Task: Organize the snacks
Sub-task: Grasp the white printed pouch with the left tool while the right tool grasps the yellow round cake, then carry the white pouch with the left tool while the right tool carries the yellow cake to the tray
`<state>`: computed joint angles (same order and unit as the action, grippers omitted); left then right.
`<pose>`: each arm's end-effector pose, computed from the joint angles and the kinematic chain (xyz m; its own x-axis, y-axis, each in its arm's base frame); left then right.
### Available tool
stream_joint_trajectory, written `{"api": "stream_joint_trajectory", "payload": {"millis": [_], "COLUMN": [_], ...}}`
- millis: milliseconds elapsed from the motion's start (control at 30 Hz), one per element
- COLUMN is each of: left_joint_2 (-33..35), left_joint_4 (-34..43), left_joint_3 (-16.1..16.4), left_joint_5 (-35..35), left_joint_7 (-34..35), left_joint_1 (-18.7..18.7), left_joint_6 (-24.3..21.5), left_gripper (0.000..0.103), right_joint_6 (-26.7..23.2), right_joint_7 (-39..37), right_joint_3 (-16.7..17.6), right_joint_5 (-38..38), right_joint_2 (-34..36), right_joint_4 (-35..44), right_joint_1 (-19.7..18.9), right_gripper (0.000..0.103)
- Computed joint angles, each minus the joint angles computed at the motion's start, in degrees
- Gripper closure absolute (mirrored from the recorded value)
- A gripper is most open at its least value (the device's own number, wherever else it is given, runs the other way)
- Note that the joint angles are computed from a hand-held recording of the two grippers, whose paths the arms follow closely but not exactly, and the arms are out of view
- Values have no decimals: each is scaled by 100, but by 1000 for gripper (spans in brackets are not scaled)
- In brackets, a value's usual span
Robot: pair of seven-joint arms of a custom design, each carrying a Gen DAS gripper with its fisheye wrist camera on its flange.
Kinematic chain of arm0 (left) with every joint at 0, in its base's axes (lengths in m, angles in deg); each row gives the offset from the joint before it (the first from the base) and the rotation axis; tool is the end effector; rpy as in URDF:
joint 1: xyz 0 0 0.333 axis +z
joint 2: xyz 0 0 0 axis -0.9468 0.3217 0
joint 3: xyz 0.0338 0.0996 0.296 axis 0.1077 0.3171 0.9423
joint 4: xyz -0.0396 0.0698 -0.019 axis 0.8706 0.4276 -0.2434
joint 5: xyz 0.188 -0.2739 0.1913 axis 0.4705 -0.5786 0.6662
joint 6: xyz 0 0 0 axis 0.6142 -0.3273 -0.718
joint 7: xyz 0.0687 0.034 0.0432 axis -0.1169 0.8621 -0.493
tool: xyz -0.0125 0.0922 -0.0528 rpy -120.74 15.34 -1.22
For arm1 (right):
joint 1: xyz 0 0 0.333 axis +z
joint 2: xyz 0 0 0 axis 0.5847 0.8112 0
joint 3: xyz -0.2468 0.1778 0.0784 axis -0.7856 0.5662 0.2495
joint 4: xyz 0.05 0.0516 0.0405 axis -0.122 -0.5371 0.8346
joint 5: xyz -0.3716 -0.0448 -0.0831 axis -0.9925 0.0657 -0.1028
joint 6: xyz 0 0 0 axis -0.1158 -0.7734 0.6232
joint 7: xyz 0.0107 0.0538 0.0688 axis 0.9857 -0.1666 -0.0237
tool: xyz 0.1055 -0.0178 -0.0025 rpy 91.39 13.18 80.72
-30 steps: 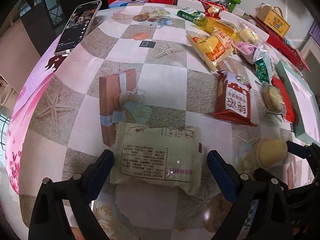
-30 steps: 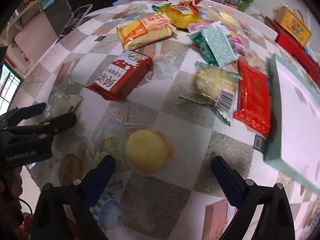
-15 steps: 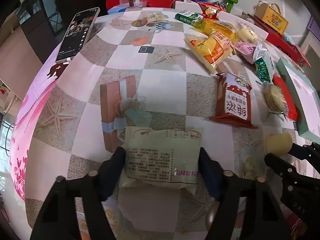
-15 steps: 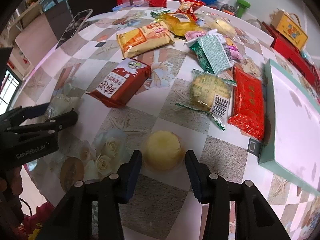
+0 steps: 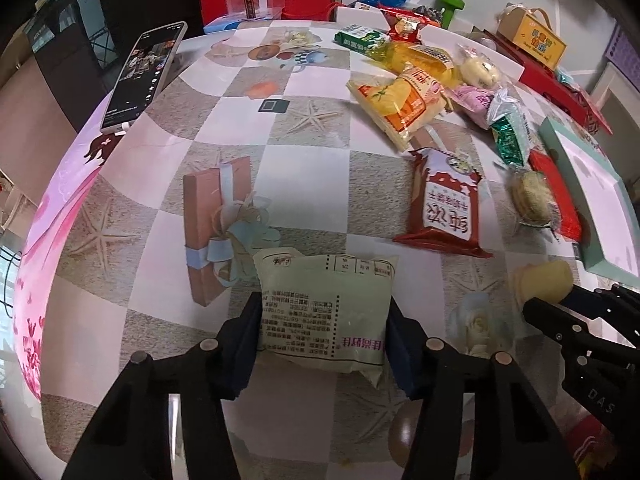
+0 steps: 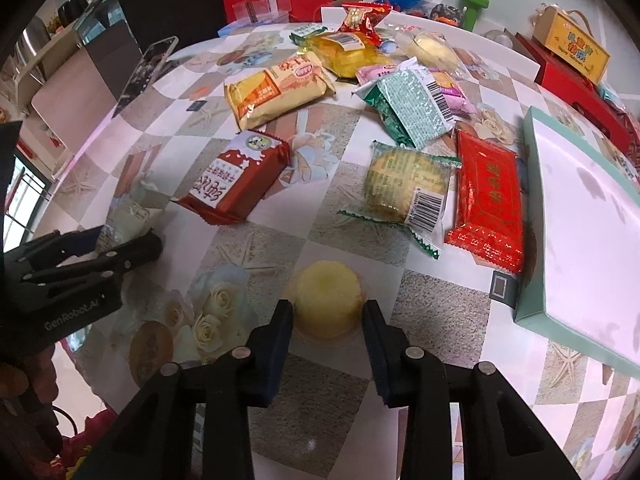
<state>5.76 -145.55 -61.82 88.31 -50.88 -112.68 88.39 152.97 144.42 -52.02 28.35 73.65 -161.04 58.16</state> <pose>0.4284 -0.5410 0.4439 0.3409 -0.9377 0.0672 -0.8441 -0.3368 -0.4173 0.4828 0.2764 0.4588 0.5585 -0.8258 -0.0781 -0.7801 -0.4908 -0.3880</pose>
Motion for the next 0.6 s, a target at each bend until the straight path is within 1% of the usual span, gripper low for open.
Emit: {"api": "stream_joint_trajectory", "payload": {"millis": [267, 300, 333, 600], "left_joint_2": [0, -7, -11, -1], "left_joint_4": [48, 54, 64, 112], "left_joint_3": [-9, -8, -7, -14], "left_joint_5": [-28, -28, -19, -46], "left_joint_7": [7, 11, 10, 106], "left_joint_1": [-3, -7, -16, -14], "left_joint_6": [128, 129, 126, 149], "left_gripper": [47, 47, 47, 47], "right_joint_6": [31, 47, 60, 24], "right_joint_7": [-149, -159, -178, -219], "right_joint_3": [-29, -30, -32, -29], "right_joint_5": [263, 287, 313, 366], "right_joint_2": [-57, -72, -83, -56], "right_joint_4": [-48, -58, -63, -38], "right_joint_1": [-17, -19, -22, -35], "right_gripper": [66, 67, 70, 70]}}
